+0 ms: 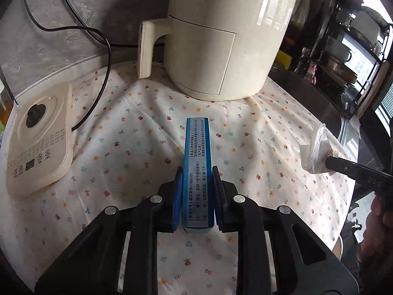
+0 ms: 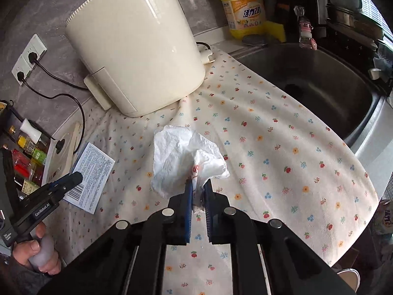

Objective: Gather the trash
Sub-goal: 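Grasp the blue-and-white medicine box with the left tool while the right tool grasps the white plastic bag, then carry both items over the white bin and open both tools to release them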

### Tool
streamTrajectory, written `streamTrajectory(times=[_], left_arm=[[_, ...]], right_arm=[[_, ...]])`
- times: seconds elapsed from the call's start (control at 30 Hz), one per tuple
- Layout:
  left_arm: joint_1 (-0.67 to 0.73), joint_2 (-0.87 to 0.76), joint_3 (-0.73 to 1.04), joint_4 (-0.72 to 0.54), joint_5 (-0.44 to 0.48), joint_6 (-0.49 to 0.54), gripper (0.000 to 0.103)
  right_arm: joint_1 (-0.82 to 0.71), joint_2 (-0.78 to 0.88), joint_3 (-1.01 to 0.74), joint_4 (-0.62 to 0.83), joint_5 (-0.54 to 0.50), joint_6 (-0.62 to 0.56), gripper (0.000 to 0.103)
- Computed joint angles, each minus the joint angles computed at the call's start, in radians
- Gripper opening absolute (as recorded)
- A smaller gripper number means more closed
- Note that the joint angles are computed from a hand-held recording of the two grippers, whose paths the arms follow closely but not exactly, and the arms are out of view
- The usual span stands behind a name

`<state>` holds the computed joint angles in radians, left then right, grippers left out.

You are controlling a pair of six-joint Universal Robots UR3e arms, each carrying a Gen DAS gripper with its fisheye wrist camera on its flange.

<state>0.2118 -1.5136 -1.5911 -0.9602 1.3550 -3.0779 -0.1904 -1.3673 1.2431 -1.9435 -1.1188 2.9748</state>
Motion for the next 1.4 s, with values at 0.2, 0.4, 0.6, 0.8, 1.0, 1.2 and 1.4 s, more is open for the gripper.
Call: streamTrajectory(times=[0.2, 0.4, 0.6, 0.8, 1.0, 1.2, 1.4], left_arm=[[-0.044, 0.036, -0.076, 0.096, 0.082, -0.097, 0.079], [-0.075, -0.034, -0.052, 0.069, 0.096, -0.11, 0.061], [-0.137, -0.014, -0.037, 0.101, 0.097, -0.163, 0.021], [-0.283, -0.066, 0.081, 0.109, 0.08, -0.215, 0.021], [-0.482, -0.194, 0.259, 0.109, 0.084, -0.27, 0.021], [-0.666, -0.336, 0.431, 0.083, 0.097, -0.312, 0.021], [-0.811, -0.477, 0.604, 0.032, 0.112, -0.347, 0.021]], right_arm=[[-0.145, -0.224, 0.202, 0.093, 0.06, -0.113, 0.01], [-0.319, -0.389, 0.313, 0.229, 0.095, -0.227, 0.01], [-0.469, -0.497, 0.349, 0.352, 0.124, -0.318, 0.01], [-0.718, -0.606, 0.322, 0.595, 0.187, -0.529, 0.01], [-1.037, -0.671, 0.28, 0.877, 0.203, -0.815, 0.01], [-1.332, -0.673, 0.254, 1.051, 0.163, -1.057, 0.011], [-1.513, -0.622, 0.273, 1.041, 0.103, -1.17, 0.012]])
